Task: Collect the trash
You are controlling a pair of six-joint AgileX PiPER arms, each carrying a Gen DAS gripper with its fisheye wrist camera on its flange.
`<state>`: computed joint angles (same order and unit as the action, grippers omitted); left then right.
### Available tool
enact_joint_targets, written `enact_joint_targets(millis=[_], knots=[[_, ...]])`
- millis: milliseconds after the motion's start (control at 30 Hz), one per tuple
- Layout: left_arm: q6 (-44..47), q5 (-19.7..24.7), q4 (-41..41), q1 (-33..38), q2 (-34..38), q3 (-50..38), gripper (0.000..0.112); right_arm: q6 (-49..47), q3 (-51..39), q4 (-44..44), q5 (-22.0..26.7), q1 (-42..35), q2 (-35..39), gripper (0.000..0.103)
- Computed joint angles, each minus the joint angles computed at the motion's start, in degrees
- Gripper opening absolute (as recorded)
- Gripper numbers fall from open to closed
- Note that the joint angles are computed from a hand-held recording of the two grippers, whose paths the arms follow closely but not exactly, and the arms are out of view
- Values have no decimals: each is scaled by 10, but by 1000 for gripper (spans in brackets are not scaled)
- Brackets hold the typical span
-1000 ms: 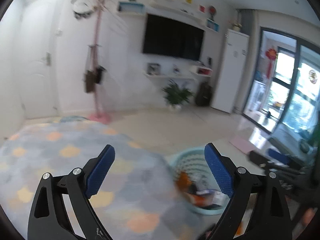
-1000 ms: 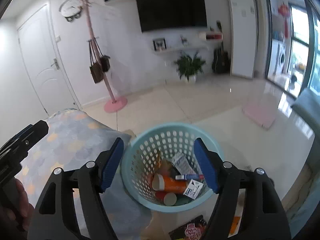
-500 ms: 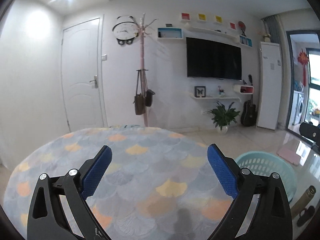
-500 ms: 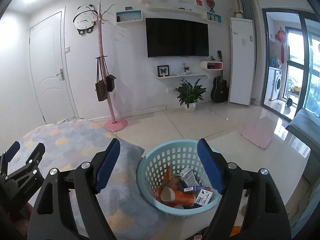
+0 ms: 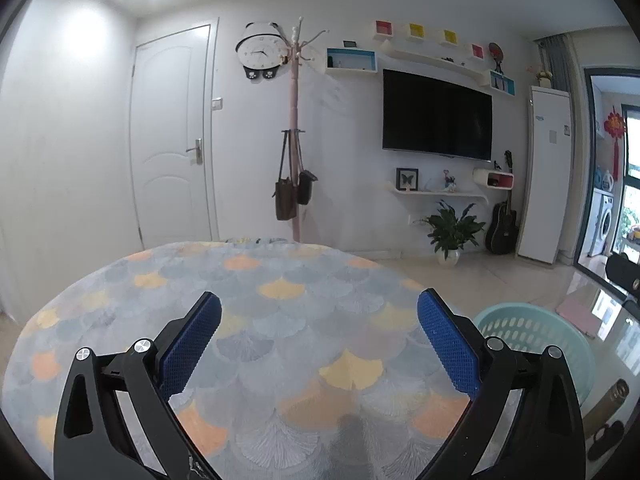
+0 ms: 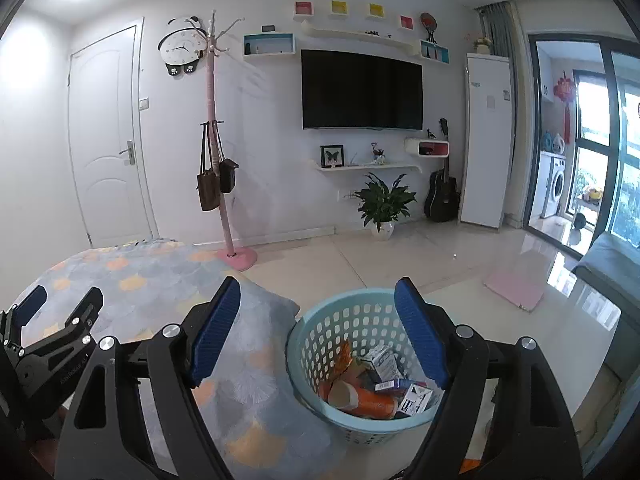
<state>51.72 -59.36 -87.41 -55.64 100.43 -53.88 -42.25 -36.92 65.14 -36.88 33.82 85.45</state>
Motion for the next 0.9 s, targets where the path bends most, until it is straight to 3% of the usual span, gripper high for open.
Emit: enact_joint_targets(millis=[100,300,900], knots=[[-7,1,4,2,-5,5,96,-30,-5,44,-32,13,16,75],[7,-1,0,2,2,-3,96,22,23,9,-20,-3,6,75],[25,-14,-23,-4,14,-21,96,41,26,-17,12,-19,15,75]])
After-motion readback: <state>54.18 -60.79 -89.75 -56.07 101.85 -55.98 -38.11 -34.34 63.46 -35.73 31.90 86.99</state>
